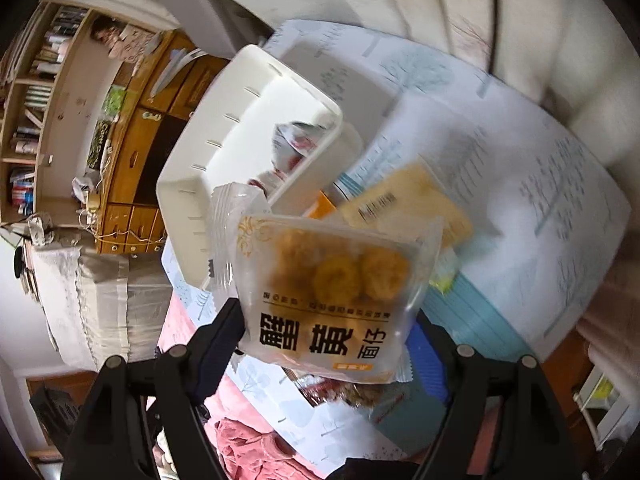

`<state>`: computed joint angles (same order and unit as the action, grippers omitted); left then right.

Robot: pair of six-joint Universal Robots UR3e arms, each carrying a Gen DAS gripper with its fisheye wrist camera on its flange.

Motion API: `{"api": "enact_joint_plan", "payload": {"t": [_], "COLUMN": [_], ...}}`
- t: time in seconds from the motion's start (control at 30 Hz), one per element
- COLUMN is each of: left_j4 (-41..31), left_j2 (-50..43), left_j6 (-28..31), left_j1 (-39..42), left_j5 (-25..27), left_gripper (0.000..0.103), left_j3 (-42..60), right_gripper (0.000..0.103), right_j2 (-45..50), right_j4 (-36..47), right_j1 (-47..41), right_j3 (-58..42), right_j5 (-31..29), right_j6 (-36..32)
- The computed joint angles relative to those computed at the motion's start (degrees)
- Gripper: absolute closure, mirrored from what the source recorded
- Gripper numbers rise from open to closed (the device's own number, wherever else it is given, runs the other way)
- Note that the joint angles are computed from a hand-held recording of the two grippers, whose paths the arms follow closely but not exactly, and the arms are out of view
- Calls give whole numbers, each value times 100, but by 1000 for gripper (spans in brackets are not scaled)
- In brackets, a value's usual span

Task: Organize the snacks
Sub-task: 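Lift both packets over the white tray and open both tools to release them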

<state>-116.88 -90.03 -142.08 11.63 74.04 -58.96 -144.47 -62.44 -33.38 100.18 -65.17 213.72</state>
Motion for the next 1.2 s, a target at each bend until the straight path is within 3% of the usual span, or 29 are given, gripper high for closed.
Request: {"api": "enact_joint_plan", "payload": {"t": [0.1,0.57,0.83,0.87,0.93,0.97,1.0,1.07,1.2], "left_j4": [224,868,1481,1593,1768,1825,1935,2078,2054], "left_j2": [-382,-2216,-2604,-2624,-2635,-2625,-2573,-2458,-2348], "left_j6": [-554,-2477,-2979,-3054,-3186,-3201,-3211,-3193,-3244], "left_j1": [-369,-1647,-1900,-1908,-1901,-1898,-1897,-1906,-1915], "left_j5": [11,83,-36,-75,-208,-258,-287,-289,-192], "left_gripper": [75,74,74,72,56,41,36,35,34], "left_j3": [342,2311,2422,2386,2281,2228,2108,1912,1792], "right_gripper": [24,22,18,17,13,13,11,3,2], "right_j2": [206,2129,2717,2762,2826,2837,2832,2865,2814], "right_j4": [274,-1802,-2793,-2880,-3007,-3070,-3074,-3081,-2935], "right_j1": [-652,-525,-485,-496,-530,-583,-648,-707,-803], "right_j3": [-176,-135,52,84,157,220,270,314,354], "right_j5": [306,474,662,697,729,783,865,942,1038], "right_j6": [-838,-1841,-2451,-2516,-2616,-2674,-2762,-2854,-2918]}}
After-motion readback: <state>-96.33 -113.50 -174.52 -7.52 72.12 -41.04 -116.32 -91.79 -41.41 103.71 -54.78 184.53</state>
